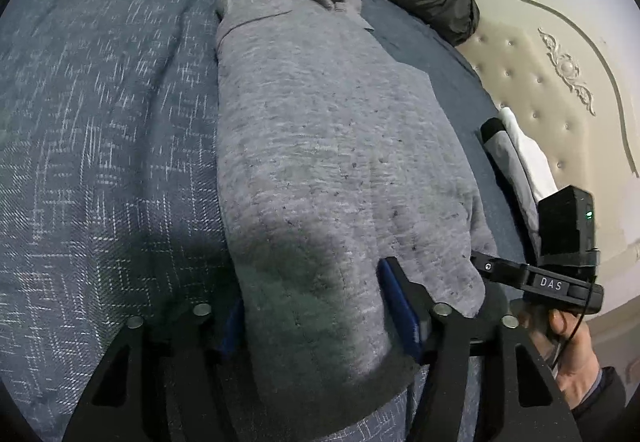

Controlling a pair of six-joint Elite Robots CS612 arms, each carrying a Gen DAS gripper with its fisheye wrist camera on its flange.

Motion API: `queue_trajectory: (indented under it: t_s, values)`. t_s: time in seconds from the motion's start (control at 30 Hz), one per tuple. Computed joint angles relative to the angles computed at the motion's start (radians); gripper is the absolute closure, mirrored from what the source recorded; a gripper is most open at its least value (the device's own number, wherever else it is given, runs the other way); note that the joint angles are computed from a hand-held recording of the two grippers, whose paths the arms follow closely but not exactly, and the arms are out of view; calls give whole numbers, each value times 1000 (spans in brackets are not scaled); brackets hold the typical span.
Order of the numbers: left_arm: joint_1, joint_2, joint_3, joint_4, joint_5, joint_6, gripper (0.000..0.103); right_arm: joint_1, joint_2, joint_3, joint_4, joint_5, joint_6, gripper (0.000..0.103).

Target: Fold clothes

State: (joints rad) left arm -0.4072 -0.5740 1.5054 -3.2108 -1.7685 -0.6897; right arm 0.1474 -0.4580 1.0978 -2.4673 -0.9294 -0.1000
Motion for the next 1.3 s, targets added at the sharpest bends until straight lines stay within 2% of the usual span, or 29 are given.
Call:
queue_trajectory:
  t_s: [0.2,0.3,0.57,1.0,1.3]
  values:
    - [-16,-38,20,-2,56,46,59,-1,-32,49,-98,-18,-8,75]
    - [-26,-61,28,-16,93,66,61,-3,-55,77,-140,-21,-19,77]
    - [-42,-126,38,-33,133,101,62,16,-86,53,-205,-7,24,80]
    - [-83,-214,42,-38,186,148,63,-18,-212,157,-291,22,5,81]
    - [-120,-244,10,-20,218,182,63,-53,-288,217,-328,30,-12,81]
